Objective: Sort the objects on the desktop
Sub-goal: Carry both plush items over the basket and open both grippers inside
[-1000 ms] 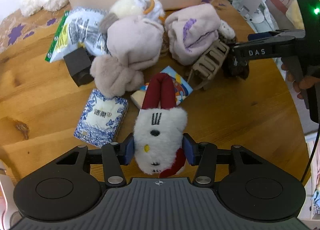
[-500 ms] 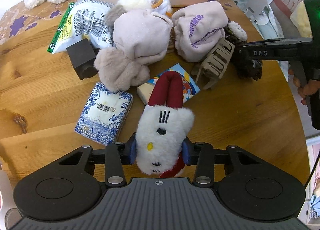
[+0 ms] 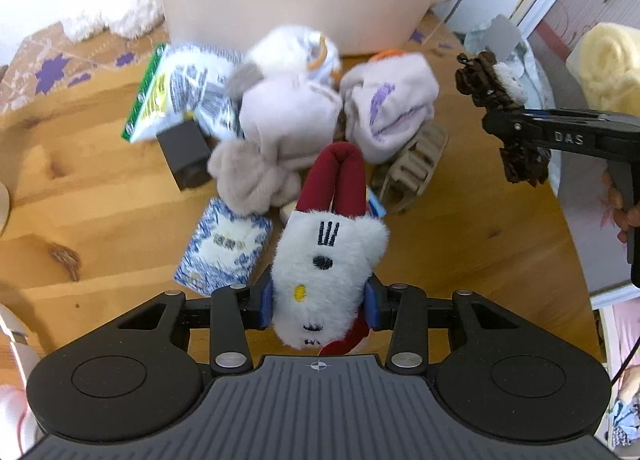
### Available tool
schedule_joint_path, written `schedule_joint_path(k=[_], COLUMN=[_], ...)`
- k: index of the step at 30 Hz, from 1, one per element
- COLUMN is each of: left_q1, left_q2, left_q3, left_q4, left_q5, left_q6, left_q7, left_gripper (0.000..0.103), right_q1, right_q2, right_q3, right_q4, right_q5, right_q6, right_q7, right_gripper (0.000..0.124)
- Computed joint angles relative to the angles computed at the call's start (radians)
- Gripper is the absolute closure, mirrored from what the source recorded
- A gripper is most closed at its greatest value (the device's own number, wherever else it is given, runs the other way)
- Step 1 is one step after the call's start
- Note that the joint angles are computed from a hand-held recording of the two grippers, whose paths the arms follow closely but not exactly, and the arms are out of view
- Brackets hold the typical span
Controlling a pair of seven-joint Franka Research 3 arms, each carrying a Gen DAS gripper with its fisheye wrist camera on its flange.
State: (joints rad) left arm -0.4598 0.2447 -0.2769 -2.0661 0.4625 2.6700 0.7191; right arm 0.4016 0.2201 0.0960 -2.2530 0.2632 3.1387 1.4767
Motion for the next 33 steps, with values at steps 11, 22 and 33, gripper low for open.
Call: schedule_joint_path(k=[11, 22, 33], left_q1=[-0.004, -0.002, -0.020], left_q2=[-0.013, 0.034, 0.207], left_q3=[0.030, 0.075, 0.117], left_q4=[0.065, 0.224, 0.529], left_q5=[0.111, 0.235, 0.270], left_q6=[0.006, 0.003, -0.063], left_q7=[-0.035, -0.076, 0.001], left_gripper=[0.061, 0.061, 0.061], right_q1=[-0.059, -0.069, 0.147], right_q2=[-0.056, -0.006, 0.126], right_q3=[0.057, 0.052, -0.197], right_q4=[0.021, 0.139, 0.343], right_q5=[0.070, 0.065, -0.009], right_q6=[0.073, 0.111, 0.087], right_q7=[-0.090, -0.129, -0.050], right_gripper=[0.094, 0.094, 0.094])
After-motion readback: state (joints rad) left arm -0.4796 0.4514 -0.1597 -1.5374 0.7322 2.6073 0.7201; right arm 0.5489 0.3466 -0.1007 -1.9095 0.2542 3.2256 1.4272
